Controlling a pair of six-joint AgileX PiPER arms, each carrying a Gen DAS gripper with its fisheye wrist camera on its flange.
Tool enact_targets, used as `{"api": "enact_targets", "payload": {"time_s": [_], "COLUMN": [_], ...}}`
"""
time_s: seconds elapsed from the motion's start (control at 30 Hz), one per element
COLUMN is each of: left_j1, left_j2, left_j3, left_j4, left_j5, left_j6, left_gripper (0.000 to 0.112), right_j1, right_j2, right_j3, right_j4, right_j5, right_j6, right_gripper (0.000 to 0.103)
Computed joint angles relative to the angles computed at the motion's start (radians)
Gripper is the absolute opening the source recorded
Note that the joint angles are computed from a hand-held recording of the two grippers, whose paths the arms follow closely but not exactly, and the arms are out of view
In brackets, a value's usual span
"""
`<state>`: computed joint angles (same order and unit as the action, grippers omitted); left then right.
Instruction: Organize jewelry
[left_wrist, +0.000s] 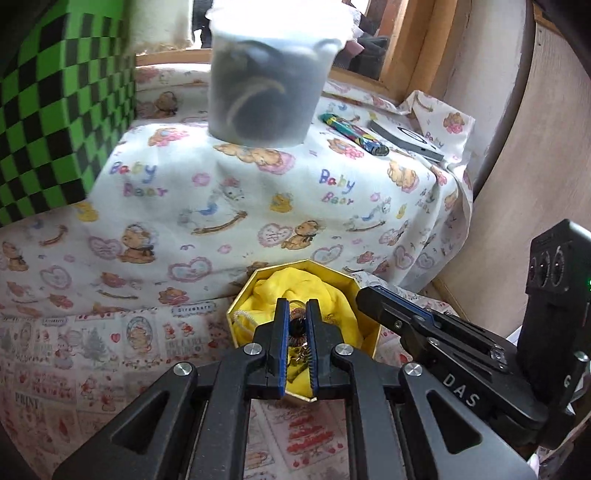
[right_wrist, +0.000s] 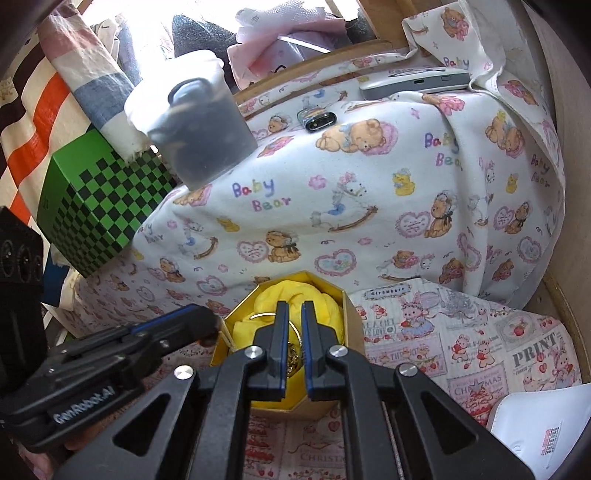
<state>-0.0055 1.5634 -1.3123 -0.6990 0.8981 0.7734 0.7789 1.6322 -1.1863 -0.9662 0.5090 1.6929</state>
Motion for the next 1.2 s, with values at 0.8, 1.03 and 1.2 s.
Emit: {"api": "enact_targets", "payload": {"time_s": [0.8,1.03,1.2], "left_j1": [0.307,0.497,0.606], "left_j2": [-0.234,-0.338,-0.361], "left_j3": [0.131,0.256,0.267], "left_j4": [-0.178,-0.505,-0.583], "left_j5": [-0.055,0.009,0.102], "left_j6": [0.286,0.639,0.671], "left_gripper": [0.024,0.074,0.093], "right_j1": [0.192,0.281,0.339], "right_j2": [0.035,0.061,0.06], "right_j3": [-0.115,-0.191,-0.214], "right_j4": [-0.15,-0.226,-0.264], "right_j5": [0.299,0.462,0.537], "right_j6": [0.018,0.018,0.009], "right_gripper": [0.029,0.036,0.054]}}
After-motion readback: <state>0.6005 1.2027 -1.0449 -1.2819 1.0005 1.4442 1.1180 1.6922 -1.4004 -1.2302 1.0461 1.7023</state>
